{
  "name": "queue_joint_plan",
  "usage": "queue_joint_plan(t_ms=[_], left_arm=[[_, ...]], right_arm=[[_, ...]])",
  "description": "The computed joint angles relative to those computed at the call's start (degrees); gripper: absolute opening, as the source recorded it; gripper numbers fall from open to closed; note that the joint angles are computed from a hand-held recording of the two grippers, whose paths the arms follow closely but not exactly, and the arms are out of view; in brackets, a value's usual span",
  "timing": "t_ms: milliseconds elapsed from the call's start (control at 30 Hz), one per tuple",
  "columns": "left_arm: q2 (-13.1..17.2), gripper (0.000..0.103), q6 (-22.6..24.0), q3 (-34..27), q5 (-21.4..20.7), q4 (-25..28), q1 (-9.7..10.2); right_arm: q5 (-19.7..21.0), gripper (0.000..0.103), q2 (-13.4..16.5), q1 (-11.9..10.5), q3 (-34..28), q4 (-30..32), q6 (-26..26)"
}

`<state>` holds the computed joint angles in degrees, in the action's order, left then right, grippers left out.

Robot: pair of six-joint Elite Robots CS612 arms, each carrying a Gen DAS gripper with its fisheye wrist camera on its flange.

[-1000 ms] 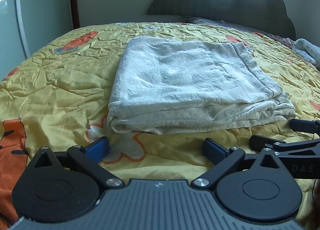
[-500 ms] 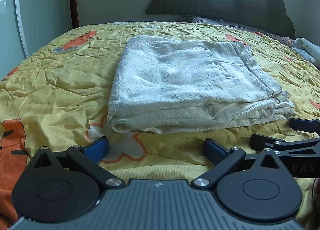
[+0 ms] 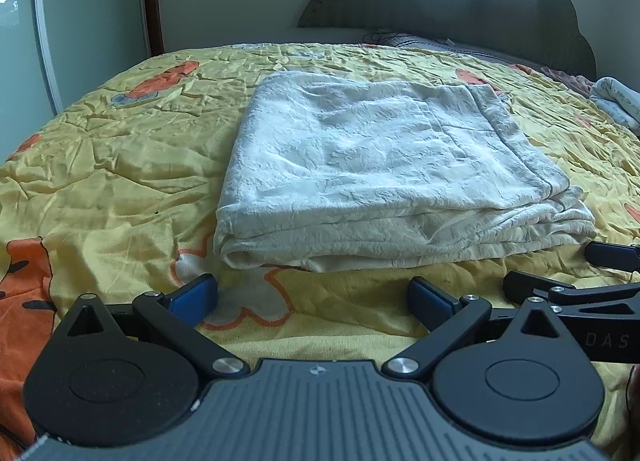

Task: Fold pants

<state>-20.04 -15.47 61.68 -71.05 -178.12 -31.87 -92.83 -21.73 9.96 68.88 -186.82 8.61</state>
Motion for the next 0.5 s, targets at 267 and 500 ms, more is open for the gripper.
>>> queue_joint_plan(t_ms=[267, 500], left_arm=[[0.0, 0.103, 0.3, -0.1, -0.3, 0.3, 0.07], [0.0, 0.103, 0.3, -0.1, -0.3, 0.2, 0.07]], right_arm=[[0.0, 0.103, 0.0, 0.0, 0.0, 0.0, 0.1], [0.0, 0.103, 0.0, 0.0, 0.0, 0.0, 0.1]])
